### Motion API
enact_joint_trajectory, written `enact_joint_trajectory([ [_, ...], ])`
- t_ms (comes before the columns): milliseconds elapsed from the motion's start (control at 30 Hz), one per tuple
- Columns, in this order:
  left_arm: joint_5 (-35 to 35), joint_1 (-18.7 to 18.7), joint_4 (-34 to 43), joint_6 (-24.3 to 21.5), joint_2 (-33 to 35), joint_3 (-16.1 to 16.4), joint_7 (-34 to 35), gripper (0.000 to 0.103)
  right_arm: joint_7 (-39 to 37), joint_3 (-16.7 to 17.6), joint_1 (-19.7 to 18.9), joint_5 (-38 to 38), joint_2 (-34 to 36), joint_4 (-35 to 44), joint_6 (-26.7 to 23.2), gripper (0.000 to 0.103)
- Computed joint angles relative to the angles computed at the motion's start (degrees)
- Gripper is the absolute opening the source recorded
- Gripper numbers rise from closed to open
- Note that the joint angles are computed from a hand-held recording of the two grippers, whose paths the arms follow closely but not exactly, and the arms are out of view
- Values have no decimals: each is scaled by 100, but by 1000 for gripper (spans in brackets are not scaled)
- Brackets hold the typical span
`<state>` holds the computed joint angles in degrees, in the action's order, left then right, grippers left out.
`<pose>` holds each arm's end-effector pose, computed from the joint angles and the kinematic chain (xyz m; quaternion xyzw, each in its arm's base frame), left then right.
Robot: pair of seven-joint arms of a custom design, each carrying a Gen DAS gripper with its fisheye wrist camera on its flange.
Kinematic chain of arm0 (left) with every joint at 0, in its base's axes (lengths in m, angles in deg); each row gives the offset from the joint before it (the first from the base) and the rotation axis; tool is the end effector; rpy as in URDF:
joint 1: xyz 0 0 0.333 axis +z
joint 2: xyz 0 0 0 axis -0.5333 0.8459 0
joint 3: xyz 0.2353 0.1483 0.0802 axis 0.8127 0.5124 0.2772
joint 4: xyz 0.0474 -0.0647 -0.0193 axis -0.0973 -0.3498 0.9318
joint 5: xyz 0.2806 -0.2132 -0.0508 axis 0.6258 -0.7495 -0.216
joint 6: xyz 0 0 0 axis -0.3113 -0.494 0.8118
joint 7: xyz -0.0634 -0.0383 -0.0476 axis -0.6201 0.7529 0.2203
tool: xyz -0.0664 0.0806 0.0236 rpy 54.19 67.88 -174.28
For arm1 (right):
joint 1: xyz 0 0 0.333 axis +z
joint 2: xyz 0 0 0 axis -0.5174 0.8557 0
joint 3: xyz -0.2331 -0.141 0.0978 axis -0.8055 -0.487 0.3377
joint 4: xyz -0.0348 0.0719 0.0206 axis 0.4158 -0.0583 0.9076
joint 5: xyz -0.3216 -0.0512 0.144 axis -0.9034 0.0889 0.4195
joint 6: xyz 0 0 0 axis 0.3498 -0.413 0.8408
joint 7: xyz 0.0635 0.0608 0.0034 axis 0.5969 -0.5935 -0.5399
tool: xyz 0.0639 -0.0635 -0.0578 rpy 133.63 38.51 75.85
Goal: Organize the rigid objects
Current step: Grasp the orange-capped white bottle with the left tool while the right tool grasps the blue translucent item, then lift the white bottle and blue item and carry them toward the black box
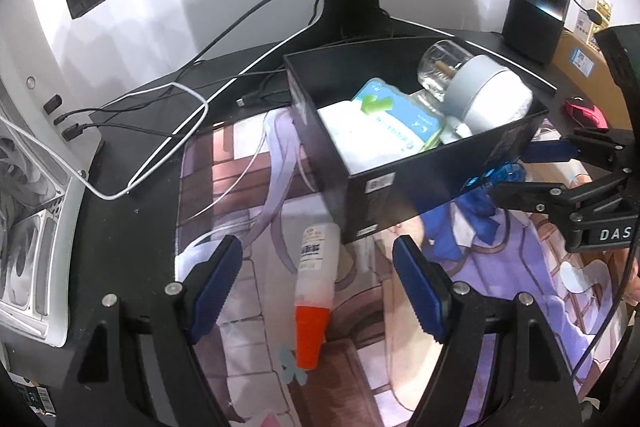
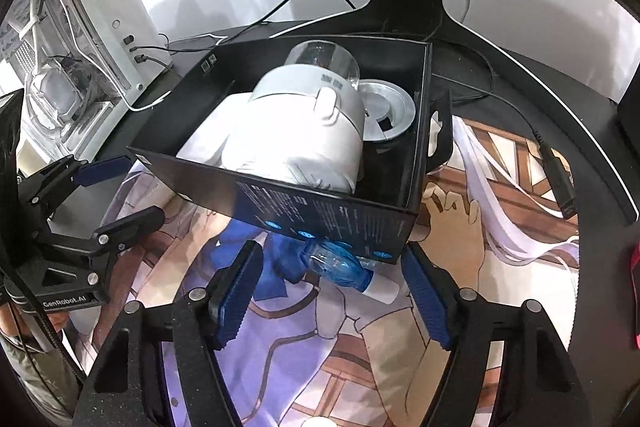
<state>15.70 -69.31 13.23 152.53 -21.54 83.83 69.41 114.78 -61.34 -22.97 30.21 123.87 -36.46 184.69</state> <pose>0.6181 -0.3965 0.2535 -0.6697 0.6723 -0.2138 0.2320 0.7084 0.2157 0.2615 -0.8461 0.4645 -0.0728 0.2511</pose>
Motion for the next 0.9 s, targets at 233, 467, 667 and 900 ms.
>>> enact_joint_trajectory([
  [233, -231, 155, 208, -121, 188, -156, 307, 65, 112, -87, 80, -62, 79, 106, -86, 70],
  [467, -393, 163, 298, -138, 303, -120, 366, 53, 230, -162, 153, -180, 119, 136, -96, 67],
  [667, -526, 169, 275, -83, 295, -161, 547, 36, 526, -314, 235, -363, 110, 169, -190, 49],
  [900, -562, 102, 137, -142, 179, -206, 611, 23, 281, -90, 37, -184, -117, -54, -636, 24],
])
